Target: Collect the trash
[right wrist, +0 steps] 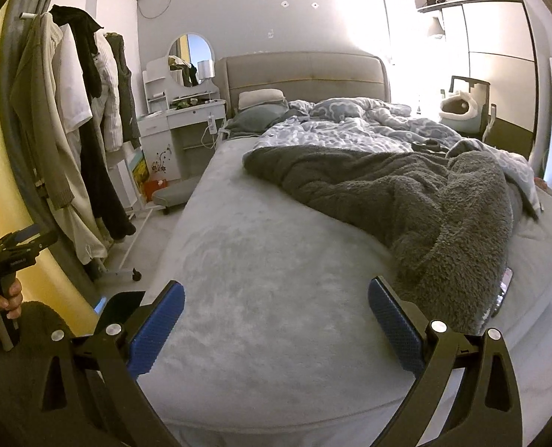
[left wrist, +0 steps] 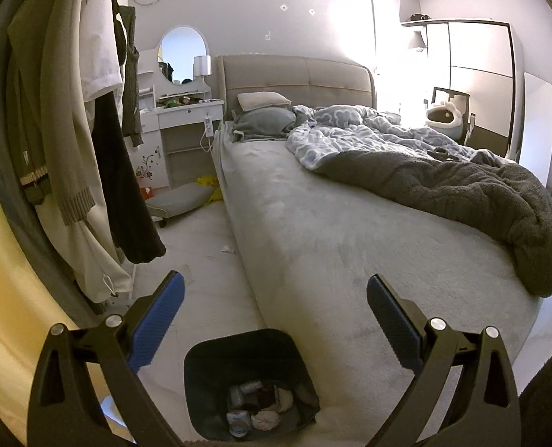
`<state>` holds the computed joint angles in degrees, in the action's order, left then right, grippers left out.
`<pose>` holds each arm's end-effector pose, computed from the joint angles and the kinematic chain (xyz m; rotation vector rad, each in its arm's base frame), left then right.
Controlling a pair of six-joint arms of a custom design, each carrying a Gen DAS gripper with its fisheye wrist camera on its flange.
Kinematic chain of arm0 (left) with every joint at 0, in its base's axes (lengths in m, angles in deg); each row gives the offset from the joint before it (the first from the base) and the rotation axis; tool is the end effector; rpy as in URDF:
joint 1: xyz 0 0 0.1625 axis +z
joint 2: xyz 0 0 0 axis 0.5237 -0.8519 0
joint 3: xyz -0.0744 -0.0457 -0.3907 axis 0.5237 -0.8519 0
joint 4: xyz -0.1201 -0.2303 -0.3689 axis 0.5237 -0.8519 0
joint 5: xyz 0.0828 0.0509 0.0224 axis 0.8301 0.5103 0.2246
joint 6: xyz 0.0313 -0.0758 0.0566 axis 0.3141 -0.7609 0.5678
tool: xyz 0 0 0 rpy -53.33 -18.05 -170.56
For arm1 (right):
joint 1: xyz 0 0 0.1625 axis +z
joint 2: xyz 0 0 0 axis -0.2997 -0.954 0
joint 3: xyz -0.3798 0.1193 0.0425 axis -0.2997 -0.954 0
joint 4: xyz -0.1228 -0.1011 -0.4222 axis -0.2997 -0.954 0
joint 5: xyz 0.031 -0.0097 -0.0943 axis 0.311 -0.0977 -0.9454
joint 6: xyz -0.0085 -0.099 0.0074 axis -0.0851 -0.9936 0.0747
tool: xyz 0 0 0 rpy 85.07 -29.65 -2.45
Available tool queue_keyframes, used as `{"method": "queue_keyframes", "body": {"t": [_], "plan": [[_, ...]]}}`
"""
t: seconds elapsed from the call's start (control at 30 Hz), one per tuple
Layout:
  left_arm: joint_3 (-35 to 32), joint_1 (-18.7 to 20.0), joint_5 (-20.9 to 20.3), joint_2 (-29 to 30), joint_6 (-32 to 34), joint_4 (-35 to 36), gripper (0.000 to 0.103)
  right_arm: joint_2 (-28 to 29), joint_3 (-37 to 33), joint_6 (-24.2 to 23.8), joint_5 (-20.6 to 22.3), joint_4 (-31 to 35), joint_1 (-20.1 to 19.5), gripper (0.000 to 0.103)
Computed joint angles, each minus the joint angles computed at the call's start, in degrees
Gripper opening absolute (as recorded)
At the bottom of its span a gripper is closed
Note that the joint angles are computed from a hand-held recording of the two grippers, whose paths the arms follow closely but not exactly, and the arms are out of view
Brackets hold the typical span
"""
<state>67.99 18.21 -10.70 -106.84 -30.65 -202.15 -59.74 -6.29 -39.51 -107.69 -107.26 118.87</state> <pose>-0.4099 -0.7979 0.2377 0.8187 2.1678 -1.1518 0.2202 -0.6750 0.4884 0.3827 -2.1668 1.2588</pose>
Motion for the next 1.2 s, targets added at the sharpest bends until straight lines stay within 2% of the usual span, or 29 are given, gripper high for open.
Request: {"method": "queue_keyframes", "body": {"t": [1.2], "plan": [[0.14,0.00,-0.13,-0.11,-0.29,0.22,0.100,-0.27,0.53,-0.07,0.06,0.56,-0.22,0.100]]}}
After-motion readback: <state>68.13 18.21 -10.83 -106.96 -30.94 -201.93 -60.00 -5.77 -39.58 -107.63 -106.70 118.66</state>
